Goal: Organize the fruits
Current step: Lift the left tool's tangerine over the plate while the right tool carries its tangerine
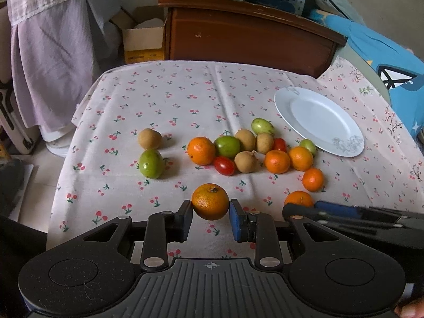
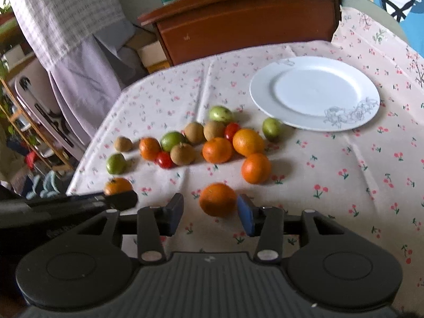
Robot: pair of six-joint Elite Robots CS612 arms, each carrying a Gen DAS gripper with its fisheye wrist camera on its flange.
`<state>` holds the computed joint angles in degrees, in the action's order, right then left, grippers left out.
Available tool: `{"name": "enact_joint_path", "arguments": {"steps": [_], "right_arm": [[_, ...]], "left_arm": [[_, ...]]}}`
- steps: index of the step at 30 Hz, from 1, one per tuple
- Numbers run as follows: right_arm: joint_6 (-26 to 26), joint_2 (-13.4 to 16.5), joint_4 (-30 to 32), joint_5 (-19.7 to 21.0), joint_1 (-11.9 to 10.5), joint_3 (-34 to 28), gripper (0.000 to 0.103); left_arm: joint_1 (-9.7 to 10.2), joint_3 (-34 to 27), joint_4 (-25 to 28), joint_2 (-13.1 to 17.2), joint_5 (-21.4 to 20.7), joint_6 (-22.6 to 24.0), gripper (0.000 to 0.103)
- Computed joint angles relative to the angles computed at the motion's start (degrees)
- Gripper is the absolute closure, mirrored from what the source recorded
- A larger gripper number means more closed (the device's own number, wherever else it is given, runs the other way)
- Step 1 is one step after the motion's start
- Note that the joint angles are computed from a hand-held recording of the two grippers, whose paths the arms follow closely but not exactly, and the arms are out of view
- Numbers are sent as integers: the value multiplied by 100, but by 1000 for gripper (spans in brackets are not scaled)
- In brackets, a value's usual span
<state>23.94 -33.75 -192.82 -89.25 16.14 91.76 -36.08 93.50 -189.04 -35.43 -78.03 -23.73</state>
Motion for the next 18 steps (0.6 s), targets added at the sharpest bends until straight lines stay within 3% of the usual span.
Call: {"name": "enact_joint_path", "arguments": {"steps": [5,8,18], "right_arm": [[-64,67,51,-122,25,-77,57],[-155,108,5,-251,51,-122,70],[67,-18,-22,-216,12,-61,71]], "left_arm": [[-8,-11,1,9,14,27,76],[-2,-15,18,7,19,-13,76],[56,-164,-94,16,-180,80,76]]}}
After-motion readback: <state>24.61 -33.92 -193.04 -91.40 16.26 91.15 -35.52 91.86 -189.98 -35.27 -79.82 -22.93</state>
